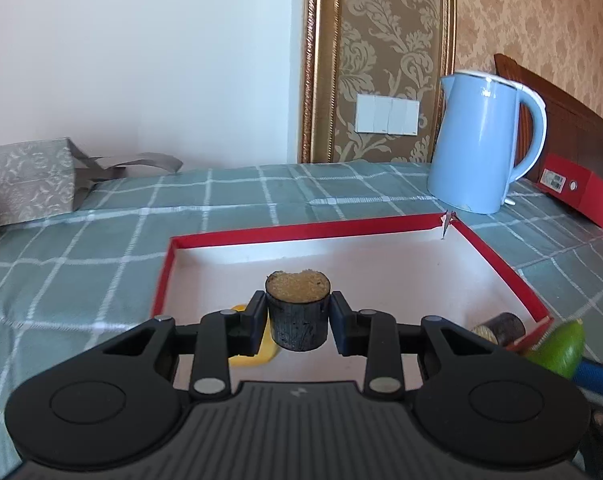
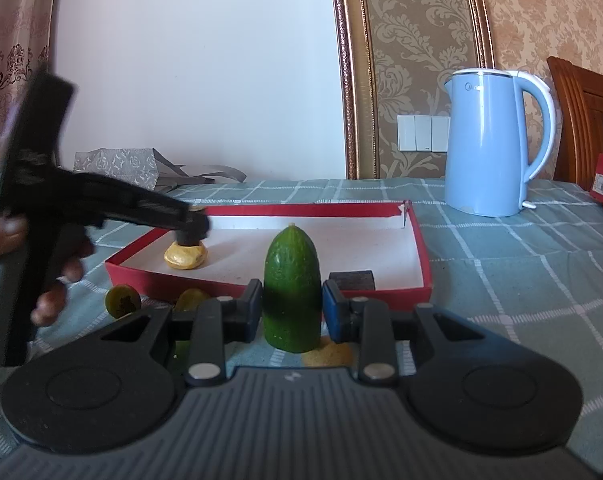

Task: Organize fruits
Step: 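Carry the wooden stump into the red tray and open the left gripper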

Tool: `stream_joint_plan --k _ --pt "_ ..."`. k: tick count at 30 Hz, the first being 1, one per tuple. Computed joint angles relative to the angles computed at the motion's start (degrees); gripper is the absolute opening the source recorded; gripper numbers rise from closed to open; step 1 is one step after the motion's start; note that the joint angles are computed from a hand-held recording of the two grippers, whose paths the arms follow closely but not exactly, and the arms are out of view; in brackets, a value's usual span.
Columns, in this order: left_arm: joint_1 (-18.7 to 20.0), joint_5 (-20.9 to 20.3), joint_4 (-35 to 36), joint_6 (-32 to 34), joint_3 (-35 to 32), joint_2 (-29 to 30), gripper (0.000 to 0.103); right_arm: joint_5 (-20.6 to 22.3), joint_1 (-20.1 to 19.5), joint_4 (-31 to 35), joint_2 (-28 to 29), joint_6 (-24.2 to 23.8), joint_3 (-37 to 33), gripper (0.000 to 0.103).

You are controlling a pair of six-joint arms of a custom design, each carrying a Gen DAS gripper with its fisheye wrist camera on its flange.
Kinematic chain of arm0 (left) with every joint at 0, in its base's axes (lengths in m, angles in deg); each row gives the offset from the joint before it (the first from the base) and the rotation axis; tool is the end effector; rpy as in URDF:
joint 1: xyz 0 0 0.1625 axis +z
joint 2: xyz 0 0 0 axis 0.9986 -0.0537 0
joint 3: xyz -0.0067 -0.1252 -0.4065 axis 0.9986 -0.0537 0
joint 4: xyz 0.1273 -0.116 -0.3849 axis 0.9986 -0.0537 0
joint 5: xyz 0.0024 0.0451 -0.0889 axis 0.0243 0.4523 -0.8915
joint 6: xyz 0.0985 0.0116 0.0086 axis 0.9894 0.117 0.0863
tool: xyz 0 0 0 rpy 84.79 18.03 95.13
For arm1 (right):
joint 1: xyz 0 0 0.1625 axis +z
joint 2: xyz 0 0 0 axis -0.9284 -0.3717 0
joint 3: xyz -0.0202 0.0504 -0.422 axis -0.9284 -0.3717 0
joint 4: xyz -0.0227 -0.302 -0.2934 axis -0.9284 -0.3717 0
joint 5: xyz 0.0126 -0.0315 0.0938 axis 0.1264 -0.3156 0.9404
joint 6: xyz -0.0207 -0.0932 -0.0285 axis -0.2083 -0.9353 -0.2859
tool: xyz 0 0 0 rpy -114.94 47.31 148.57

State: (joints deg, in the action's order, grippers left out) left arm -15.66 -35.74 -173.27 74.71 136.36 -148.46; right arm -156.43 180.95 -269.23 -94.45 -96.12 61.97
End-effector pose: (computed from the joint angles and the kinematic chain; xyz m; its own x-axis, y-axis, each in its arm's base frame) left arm 0.0634 -0.4408 0.2871 -0.7145 -0.1453 -0.6844 0.5507 0.4866 -0.6782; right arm 0.2956 -0.4005 -0.1271 -0.6479 -0.5469 0.5302 -0.7464 0.3167 -0.5854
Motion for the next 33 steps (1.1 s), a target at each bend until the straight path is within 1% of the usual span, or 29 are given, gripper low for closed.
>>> stream_joint_plan --k 2,5,9,12,13,14,16,18,19,20,21,22,24,27,28,30,33 --pt "0.46 -0.18 0.33 0.61 -1.7 1.63 0.032 -0.03 -0.01 -0.01 0.07 -0.14 -0.11 0.03" --pt "1.72 -1.46 3.95 -1.73 -3.89 2.47 0.032 0.07 -0.06 0.15 -0.04 -0.12 -0.11 0.03" --pt "2.81 0.14 3.85 -0.91 -6.55 5.69 0.033 0.02 -0.03 0.17 -0.04 -0.19 -0.12 0.03" --pt "3.38 -0.44 6.01 -3.15 -6.67 4.85 0.033 0.07 -0.07 0.36 -0.01 -0.3 -0.23 0.03" --pt "3.45 -0.41 7.04 -3.88 -6.65 4.39 0.036 0.06 -0.07 0.38 0.0 -0.3 -0.24 0.03" --pt "3.38 0.05 7.11 -4.22 -6.59 4.28 0.036 0.04 -0.04 0.25 0.02 -0.28 -0.21 0.03" --pt "3.22 -0.34 6.73 -2.88 -6.07 3.91 0.04 0.03 -0.04 0.37 0.02 -0.25 -0.29 0.03" --pt "2.38 0.62 4.2 -0.4 -5.08 4.19 0.042 -0.02 -0.01 0.25 0.11 -0.24 -0.35 0.03" --pt "1.79 1.34 2.28 1.15 -4.46 4.41 0.045 0.01 -0.04 0.27 0.15 -0.24 -0.38 0.03" --pt "1.05 2.2 -0.58 3.07 -3.59 4.64 0.047 0.0 -0.03 0.2 0.16 -0.28 -0.39 0.03" --pt "0.32 3.12 -3.17 4.48 -2.79 4.71 0.054 0.02 -0.04 0.11 0.2 -0.33 -0.35 0.03" --pt "-0.43 4.1 -6.33 6.27 -1.88 4.74 0.057 0.06 -0.07 0.1 0.22 -0.34 -0.36 0.03" --pt "-2.14 5.87 -15.29 11.11 0.58 4.88 0.059 0.08 -0.09 -0.07 0.25 -0.31 -0.3 0.03" --pt "-4.54 7.36 -22.69 13.03 6.03 1.79 0.063 0.0 -0.03 -0.2 0.27 -0.41 -0.22 0.03" --pt "-5.21 7.79 -23.77 12.97 7.96 0.38 0.065 -0.05 0.0 -0.34 0.28 -0.46 -0.17 0.03" --pt "-6.31 8.76 -24.83 11.18 12.08 -2.85 0.067 -0.12 0.08 -0.48 0.31 -0.41 -0.08 0.03" --pt "-6.78 10.12 -20.46 5.65 17.69 -9.05 0.067 -0.21 0.36 -0.66 0.24 -0.75 0.03 0.03"
